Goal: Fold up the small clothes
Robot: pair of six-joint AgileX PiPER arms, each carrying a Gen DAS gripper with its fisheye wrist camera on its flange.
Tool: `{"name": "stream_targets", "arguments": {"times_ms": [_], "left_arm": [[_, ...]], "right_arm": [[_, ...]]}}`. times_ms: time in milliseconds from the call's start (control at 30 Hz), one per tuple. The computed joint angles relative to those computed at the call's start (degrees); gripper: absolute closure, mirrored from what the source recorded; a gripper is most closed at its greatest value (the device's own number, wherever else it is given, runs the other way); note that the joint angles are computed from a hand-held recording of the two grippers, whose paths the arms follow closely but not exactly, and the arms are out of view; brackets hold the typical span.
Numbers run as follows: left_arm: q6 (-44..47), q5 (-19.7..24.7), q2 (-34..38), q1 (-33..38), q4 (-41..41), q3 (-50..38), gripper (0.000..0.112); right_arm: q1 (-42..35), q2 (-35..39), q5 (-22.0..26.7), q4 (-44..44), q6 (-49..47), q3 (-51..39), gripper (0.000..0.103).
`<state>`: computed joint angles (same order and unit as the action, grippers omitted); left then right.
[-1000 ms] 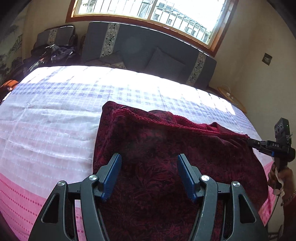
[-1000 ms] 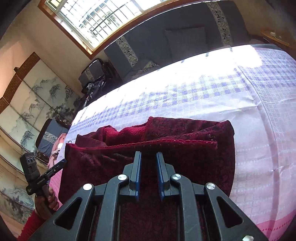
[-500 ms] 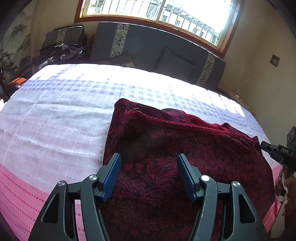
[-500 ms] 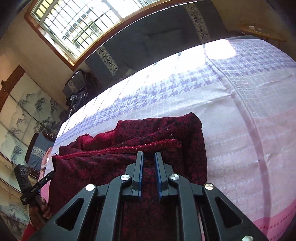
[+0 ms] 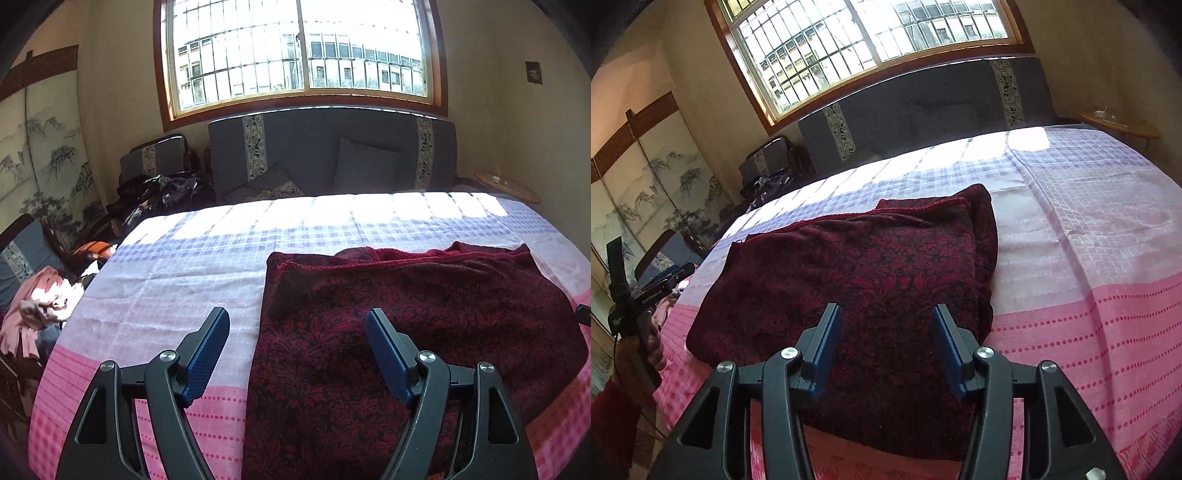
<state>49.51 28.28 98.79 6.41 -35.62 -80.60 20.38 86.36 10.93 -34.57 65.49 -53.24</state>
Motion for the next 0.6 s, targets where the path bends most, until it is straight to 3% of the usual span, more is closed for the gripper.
{"name": "stream_targets", "arguments": {"times_ms": [200, 400, 600], "left_arm": [[0.84, -2.62, -3.07, -0.99, 0.45, 3.2, 0.033], [0.07, -4.29, -2.9, -1.42, 1.88, 3.98, 0.03], [1.28, -6.84, -1.11, -2.12, 3.34, 4.33, 0.03]], "right_arm": [[6.76, 4.69, 6.42, -15.83, 13.83, -4.08, 0.054], [9.47, 11.36, 12.21, -18.83, 16.87, -10.61, 0.053], [12.57, 17.29, 20.16, -19.03, 15.71, -19.22, 0.025]]}}
